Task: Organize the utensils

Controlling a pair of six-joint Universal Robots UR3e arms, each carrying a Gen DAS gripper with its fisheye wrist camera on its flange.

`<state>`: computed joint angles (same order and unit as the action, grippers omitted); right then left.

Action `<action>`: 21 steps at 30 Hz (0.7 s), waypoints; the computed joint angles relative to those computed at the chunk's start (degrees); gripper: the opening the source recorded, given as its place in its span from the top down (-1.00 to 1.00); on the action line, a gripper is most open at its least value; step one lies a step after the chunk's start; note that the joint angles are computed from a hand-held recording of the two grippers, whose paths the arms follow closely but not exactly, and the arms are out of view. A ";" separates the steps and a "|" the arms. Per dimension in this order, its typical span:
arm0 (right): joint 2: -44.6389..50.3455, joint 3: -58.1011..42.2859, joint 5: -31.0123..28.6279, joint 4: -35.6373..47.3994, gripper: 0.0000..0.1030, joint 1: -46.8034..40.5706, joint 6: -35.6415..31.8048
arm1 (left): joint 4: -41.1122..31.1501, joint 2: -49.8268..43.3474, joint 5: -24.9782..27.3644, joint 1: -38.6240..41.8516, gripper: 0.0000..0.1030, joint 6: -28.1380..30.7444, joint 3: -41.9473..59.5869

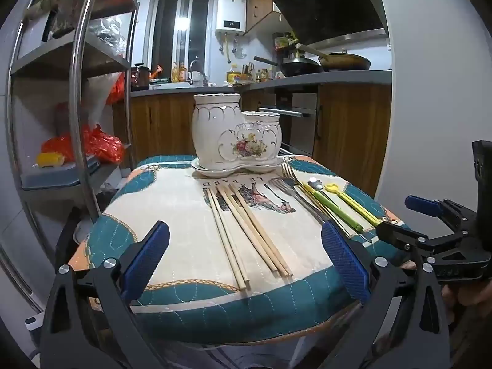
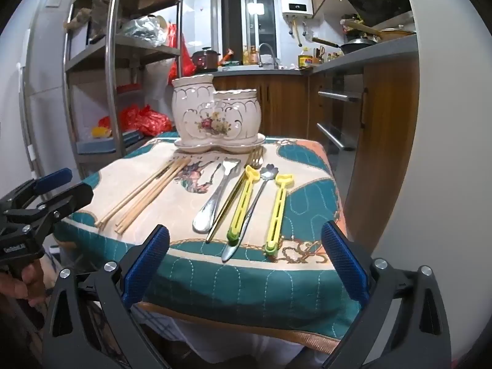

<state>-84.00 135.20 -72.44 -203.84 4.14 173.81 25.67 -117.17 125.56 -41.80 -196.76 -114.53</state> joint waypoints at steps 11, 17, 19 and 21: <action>-2.36 1.47 1.42 0.54 -0.90 -1.09 0.36 | -0.98 -2.51 0.02 0.23 -0.90 0.96 3.56; -0.39 0.02 1.33 0.19 -0.90 -0.94 0.44 | 0.89 -1.08 0.87 -0.14 -0.90 -0.08 0.72; -1.34 0.44 1.26 0.93 -0.90 -0.78 0.49 | 1.09 -1.15 0.69 -0.10 -0.90 0.15 0.63; -1.93 0.51 2.23 1.91 -0.90 -1.31 0.54 | 1.28 -1.34 0.81 -0.22 -0.90 0.46 0.71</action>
<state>-85.93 135.71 -70.21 -201.93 2.83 174.35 26.95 -118.50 126.37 -42.02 -196.30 -113.81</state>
